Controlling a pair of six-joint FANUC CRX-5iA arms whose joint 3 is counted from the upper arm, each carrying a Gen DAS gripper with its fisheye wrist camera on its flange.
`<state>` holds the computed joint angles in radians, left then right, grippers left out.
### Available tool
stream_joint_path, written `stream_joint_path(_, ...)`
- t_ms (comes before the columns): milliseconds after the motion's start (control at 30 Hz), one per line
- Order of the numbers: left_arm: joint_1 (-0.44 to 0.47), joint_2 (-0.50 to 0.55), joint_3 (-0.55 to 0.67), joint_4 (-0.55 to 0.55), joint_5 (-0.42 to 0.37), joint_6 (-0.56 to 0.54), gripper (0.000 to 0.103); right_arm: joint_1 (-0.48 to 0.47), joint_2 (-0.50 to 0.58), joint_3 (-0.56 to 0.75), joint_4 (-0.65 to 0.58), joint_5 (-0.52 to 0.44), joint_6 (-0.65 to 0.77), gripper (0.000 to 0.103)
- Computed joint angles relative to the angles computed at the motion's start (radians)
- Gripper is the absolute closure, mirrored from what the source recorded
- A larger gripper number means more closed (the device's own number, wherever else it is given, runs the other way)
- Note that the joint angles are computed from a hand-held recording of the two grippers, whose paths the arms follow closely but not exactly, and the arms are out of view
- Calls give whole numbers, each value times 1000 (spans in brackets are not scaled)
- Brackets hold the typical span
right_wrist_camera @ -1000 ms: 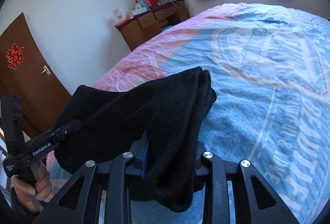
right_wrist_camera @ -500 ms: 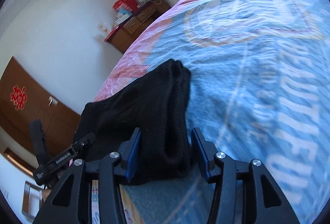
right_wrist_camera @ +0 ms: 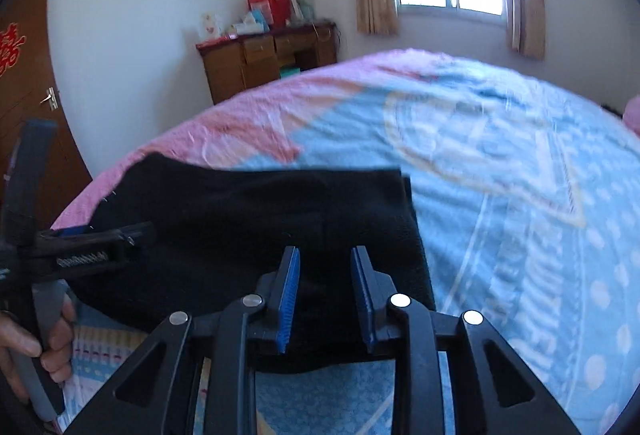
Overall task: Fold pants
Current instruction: 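Lay the folded pants flat on the bed and open the left tool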
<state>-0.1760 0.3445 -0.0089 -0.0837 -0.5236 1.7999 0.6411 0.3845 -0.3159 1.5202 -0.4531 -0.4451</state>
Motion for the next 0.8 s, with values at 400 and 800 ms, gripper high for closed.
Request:
stream_joint_path(400,-4,-5,6,-34,-17,48,0,30,37,37,-106,-25,164,60)
stream_joint_path(800,-64,-204,-117,-295,-77,291,0,112,-17,18,-220,-109,199,46)
